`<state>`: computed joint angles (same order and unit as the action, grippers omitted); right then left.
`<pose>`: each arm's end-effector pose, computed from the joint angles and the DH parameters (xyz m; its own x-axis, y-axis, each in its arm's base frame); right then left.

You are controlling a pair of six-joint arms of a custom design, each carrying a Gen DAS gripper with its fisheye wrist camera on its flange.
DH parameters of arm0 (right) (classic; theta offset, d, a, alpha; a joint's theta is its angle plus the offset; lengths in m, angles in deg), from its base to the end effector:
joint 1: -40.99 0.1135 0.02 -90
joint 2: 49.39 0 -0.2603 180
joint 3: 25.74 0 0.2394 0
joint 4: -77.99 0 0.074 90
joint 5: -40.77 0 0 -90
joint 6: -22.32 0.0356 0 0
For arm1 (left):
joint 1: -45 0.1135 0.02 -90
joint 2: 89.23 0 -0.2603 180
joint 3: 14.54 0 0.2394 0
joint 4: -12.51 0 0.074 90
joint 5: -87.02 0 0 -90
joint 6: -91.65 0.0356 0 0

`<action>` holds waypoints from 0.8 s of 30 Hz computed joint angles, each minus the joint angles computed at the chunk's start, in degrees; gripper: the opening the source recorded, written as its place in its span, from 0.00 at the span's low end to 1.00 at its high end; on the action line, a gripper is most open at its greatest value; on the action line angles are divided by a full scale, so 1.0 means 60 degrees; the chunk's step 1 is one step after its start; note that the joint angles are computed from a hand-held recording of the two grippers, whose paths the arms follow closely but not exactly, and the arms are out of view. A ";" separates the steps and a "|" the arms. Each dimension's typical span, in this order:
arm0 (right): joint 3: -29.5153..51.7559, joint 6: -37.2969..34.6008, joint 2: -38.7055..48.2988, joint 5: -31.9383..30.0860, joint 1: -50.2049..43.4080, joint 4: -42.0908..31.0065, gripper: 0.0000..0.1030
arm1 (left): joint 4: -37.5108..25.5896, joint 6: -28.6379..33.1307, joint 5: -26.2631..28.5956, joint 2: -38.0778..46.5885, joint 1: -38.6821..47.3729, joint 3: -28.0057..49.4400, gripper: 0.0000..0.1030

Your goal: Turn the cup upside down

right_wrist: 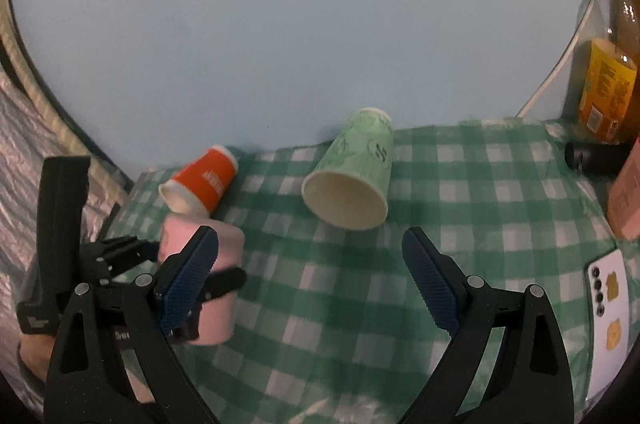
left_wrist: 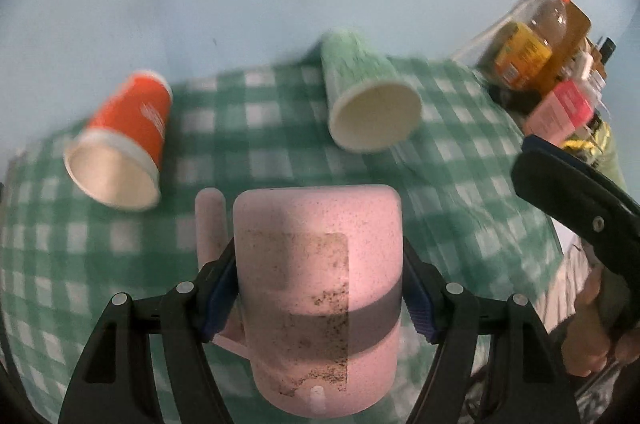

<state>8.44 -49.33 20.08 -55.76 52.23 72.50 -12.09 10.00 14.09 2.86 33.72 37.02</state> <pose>0.2022 0.0443 0.1475 -0.6956 0.1807 -0.6953 -0.0623 0.9491 0.3089 0.2499 -0.0605 0.1200 -0.8356 0.3082 -0.4548 0.4340 0.8779 -0.2024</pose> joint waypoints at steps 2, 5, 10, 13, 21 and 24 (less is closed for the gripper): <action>-0.0184 0.0041 -0.0054 -0.0002 0.0121 -0.0029 0.90 | -0.0218 0.0122 0.0441 0.0069 0.0096 -0.0051 0.72; -0.0493 0.0081 0.0180 0.0100 0.0313 0.0290 0.90 | -0.0122 0.0074 0.0578 0.0207 -0.0013 -0.0189 0.72; -0.0684 0.0226 0.0775 0.0033 0.0344 0.0746 0.90 | 0.0168 -0.0261 0.0309 0.0621 -0.0367 -0.0054 0.72; -0.0746 0.0272 0.1035 -0.0006 0.0271 0.0948 0.90 | 0.0460 -0.0413 -0.0078 0.0951 -0.0679 0.0009 0.71; -0.0767 0.0091 0.1190 -0.0281 -0.0166 0.0860 0.90 | 0.0710 -0.0433 -0.0204 0.1362 -0.0765 0.0084 0.71; -0.0785 0.0045 0.1263 -0.0313 -0.0235 0.0874 0.90 | 0.0606 -0.0552 -0.0363 0.1346 -0.0811 0.0172 0.75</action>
<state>3.73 -49.07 27.66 -57.64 50.82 77.74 -8.45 6.69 11.92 10.94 28.86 38.06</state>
